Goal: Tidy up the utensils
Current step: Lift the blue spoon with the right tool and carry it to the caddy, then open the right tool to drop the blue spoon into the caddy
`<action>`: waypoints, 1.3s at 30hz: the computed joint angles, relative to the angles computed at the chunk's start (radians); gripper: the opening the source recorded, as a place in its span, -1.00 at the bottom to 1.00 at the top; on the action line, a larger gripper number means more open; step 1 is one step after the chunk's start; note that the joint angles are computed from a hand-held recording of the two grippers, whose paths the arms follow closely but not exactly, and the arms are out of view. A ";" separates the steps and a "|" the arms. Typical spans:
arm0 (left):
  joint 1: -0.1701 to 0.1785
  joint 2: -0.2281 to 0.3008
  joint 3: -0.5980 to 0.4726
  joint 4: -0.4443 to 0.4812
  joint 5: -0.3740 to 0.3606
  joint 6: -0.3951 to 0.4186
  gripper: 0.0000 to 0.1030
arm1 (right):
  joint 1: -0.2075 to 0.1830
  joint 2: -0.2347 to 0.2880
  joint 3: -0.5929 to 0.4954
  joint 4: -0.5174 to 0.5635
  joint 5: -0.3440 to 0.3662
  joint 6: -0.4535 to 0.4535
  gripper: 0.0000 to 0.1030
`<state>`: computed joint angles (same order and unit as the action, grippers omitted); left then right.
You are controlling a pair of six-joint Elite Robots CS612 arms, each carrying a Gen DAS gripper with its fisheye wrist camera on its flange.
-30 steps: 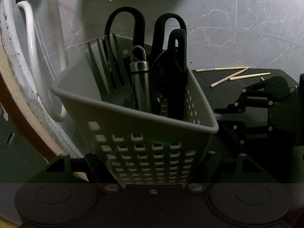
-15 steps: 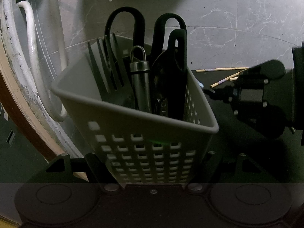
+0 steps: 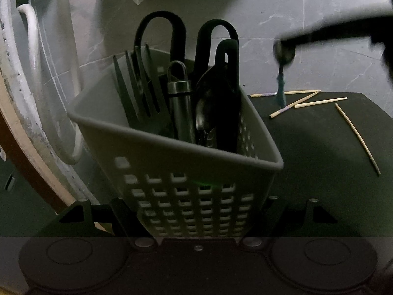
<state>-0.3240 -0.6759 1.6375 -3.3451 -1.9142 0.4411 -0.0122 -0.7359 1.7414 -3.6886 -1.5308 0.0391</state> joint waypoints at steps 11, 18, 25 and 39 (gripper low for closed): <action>0.008 0.014 -0.018 -0.001 -0.030 0.018 0.50 | -0.026 -0.098 0.023 -0.221 0.337 0.295 -0.98; 0.012 0.016 -0.021 -0.001 -0.041 0.026 0.50 | -0.028 -0.053 -0.063 -0.233 0.493 0.434 -0.98; 0.012 0.018 -0.023 -0.001 -0.045 0.030 0.50 | -0.016 -0.013 -0.082 -0.137 0.491 0.486 -0.98; 0.014 0.022 -0.030 0.006 -0.055 0.035 0.50 | 0.010 -0.004 -0.042 -0.010 0.322 0.456 0.02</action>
